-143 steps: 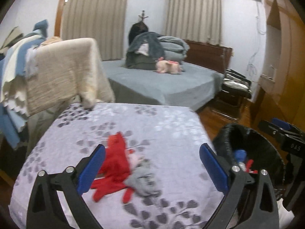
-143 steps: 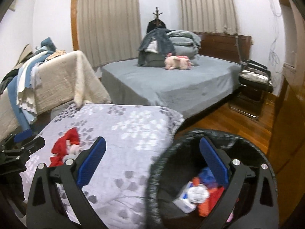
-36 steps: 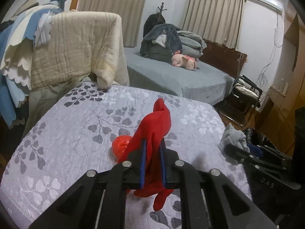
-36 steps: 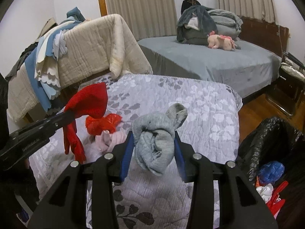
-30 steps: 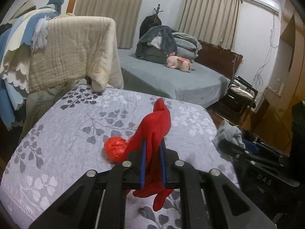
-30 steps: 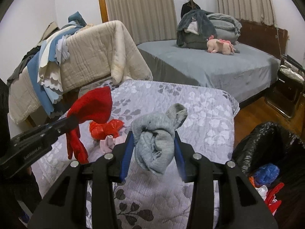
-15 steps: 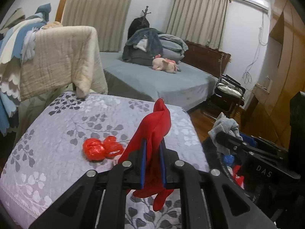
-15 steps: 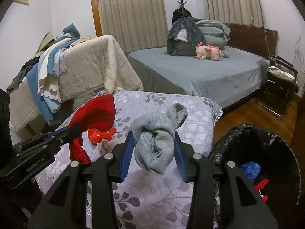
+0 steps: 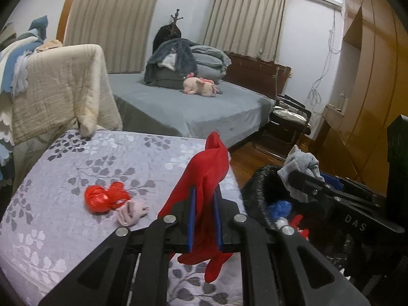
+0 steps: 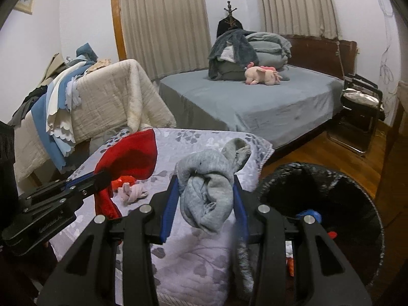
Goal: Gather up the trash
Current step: 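Carry the red glove and grey sock to the bin and release them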
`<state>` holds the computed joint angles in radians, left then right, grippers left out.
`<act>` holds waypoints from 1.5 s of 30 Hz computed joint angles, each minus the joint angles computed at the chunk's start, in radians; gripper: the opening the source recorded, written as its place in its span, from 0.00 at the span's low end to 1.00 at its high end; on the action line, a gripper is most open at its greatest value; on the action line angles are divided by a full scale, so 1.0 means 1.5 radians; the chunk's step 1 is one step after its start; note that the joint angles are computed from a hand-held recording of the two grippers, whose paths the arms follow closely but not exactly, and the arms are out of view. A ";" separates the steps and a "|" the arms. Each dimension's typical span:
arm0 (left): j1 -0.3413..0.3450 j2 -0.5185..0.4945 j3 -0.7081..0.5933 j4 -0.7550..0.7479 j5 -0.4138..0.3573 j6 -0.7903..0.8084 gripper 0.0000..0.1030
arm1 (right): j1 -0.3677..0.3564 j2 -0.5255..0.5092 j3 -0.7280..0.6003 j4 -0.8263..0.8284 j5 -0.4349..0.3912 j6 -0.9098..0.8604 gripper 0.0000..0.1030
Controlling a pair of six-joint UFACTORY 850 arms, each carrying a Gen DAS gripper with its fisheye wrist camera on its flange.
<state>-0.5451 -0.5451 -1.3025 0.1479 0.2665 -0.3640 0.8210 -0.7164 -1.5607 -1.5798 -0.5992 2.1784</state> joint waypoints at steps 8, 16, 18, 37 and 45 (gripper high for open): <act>-0.027 -0.017 -0.033 0.119 -0.003 -0.102 0.12 | -0.004 0.061 0.089 -0.013 -0.045 0.046 0.38; -0.055 -0.046 -0.085 0.258 0.001 -0.218 0.12 | -0.011 0.118 0.173 -0.008 -0.085 0.068 0.38; -0.061 -0.055 -0.100 0.291 0.002 -0.250 0.12 | -0.015 0.135 0.197 -0.008 -0.093 0.083 0.38; -0.119 -0.205 -0.332 0.659 -0.007 -0.595 0.12 | -0.046 0.206 0.317 0.005 -0.142 0.136 0.38; -0.126 -0.273 -0.418 0.871 -0.017 -0.802 0.12 | -0.067 0.198 0.334 0.015 -0.127 0.149 0.38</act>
